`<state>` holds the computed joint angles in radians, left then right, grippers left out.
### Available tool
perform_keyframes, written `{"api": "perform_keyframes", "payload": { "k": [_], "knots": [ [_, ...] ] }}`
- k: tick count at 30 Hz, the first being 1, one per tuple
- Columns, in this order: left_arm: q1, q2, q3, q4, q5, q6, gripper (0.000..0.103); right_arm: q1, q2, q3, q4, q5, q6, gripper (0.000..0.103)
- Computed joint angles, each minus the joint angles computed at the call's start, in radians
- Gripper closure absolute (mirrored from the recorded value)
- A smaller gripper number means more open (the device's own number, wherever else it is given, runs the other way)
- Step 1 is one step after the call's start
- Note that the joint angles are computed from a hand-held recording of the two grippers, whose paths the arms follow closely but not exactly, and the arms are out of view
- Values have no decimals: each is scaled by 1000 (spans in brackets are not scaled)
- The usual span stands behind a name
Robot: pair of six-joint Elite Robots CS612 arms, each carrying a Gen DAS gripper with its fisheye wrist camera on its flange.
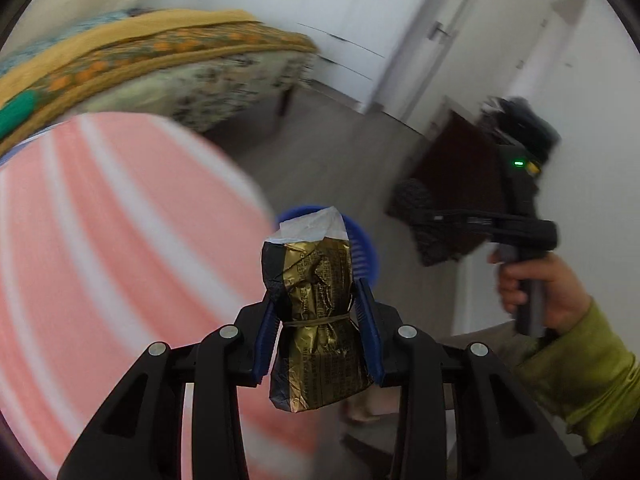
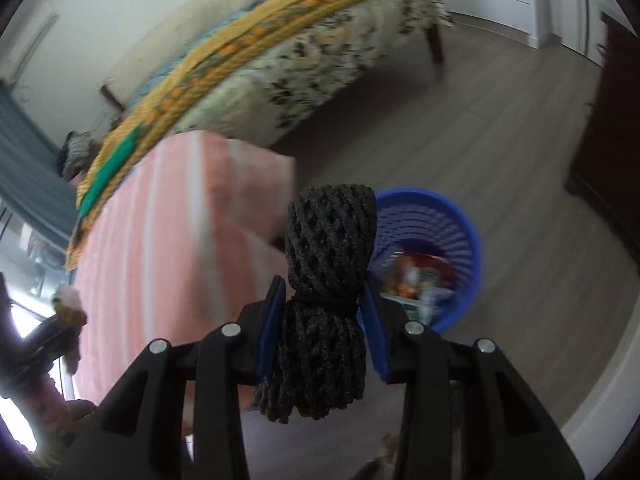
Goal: Collect trash
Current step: 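Carry the bundle and mesh sleeves over the wastebasket and open both tools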
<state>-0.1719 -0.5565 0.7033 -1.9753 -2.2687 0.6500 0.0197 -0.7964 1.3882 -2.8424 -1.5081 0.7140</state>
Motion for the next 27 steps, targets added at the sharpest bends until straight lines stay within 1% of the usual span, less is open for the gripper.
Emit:
{"api": "perform_keyframes", "payload": {
  "k": [1, 3, 5, 7, 8, 10, 11, 12, 14, 16, 17, 18, 19, 21, 22, 23, 24, 25, 26, 27],
  "knots": [
    [-22, -3, 12, 0, 0, -4, 66, -13, -1, 18, -25, 8, 3, 66],
    [-60, 15, 1, 21, 2, -21, 66, -33, 9, 29, -64, 32, -7, 66],
    [-99, 51, -28, 13, 51, -72, 66, -52, 33, 21, -94, 44, 0, 66],
    [-133, 106, -86, 26, 96, -130, 66, -72, 65, -3, -93, 64, -9, 66],
    [-144, 121, -96, 20, 116, -149, 66, -78, 77, -10, -93, 74, -7, 66],
    [-170, 170, -142, 15, 175, -188, 66, -88, 106, -35, -77, 103, -15, 66],
    [-178, 199, -178, 33, 194, -198, 65, -94, 123, -42, -76, 113, -23, 66],
    [-183, 215, -190, 34, 212, -202, 65, -100, 136, -54, -68, 123, -30, 66],
    [-198, 248, -218, 20, 270, -225, 64, -109, 174, -91, -45, 142, -27, 64],
    [-206, 268, -230, 15, 313, -245, 52, -117, 206, -117, -29, 148, -10, 55],
    [-211, 271, -224, -6, 347, -264, 38, -121, 225, -131, -13, 161, 3, 37],
    [-212, 273, -221, -26, 369, -276, 28, -124, 235, -138, 4, 167, 18, 22],
    [-214, 269, -208, -52, 382, -287, 25, -126, 245, -142, 14, 161, 43, 21],
    [-211, 240, -155, -104, 371, -291, 19, -128, 249, -133, 8, 169, 66, 19],
    [-208, 230, -143, -120, 360, -288, 17, -128, 241, -117, -1, 164, 80, 17],
    [-206, 201, -94, -173, 354, -286, 14, -127, 230, -102, -19, 156, 86, 15],
    [-203, 183, -63, -213, 350, -284, 13, -125, 222, -92, -29, 147, 86, 14],
    [-201, 152, -12, -268, 343, -280, 12, -121, 200, -73, -34, 123, 84, 12],
    [-198, 143, 1, -295, 333, -277, 10, -117, 184, -59, -40, 103, 81, 8],
    [-195, 111, 47, -342, 318, -272, 7, -111, 166, -45, -52, 79, 74, 6]
  ]
}}
